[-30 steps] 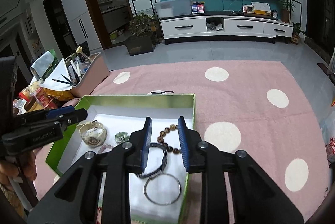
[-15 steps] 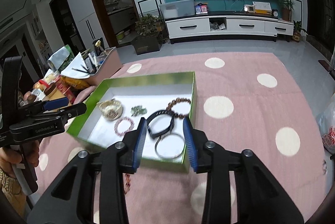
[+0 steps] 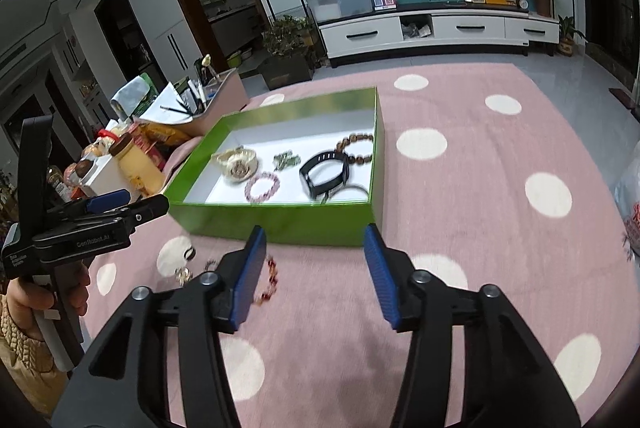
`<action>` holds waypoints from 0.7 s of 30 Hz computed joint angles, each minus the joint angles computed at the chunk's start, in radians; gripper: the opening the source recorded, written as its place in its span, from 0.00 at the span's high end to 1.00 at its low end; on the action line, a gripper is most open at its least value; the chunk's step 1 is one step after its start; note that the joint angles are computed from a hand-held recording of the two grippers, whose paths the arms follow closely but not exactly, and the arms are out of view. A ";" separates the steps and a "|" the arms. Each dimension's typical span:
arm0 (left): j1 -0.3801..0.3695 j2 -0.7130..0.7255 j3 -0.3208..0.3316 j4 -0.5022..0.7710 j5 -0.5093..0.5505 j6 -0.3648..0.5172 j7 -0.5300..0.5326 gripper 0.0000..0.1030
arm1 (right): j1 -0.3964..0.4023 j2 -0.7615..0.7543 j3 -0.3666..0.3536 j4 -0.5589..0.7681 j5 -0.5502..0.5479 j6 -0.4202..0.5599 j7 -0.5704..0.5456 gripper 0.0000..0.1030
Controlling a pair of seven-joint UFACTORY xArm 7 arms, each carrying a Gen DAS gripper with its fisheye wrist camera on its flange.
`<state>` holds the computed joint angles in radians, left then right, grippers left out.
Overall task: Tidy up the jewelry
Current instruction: 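Withdraw both tools from the green box back over the table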
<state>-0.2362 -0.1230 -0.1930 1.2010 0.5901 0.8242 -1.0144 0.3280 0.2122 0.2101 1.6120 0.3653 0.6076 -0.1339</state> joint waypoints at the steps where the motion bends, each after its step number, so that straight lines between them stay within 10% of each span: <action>1: -0.001 -0.006 -0.002 -0.006 0.000 0.006 -0.005 0.10 | -0.001 -0.015 0.002 -0.021 0.008 -0.001 -0.003 0.49; 10: 0.004 -0.097 -0.035 -0.112 -0.015 0.013 -0.064 0.03 | 0.005 -0.084 -0.009 -0.115 0.026 0.003 0.030 0.26; 21: 0.015 -0.165 -0.072 -0.191 -0.043 0.048 -0.105 0.02 | 0.027 -0.131 -0.010 -0.171 0.004 0.028 0.045 0.23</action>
<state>-0.2208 -0.2880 -0.2648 1.0098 0.5471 0.8717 -1.1194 0.3549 0.0809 0.1999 1.4413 0.3694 0.6353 -0.0893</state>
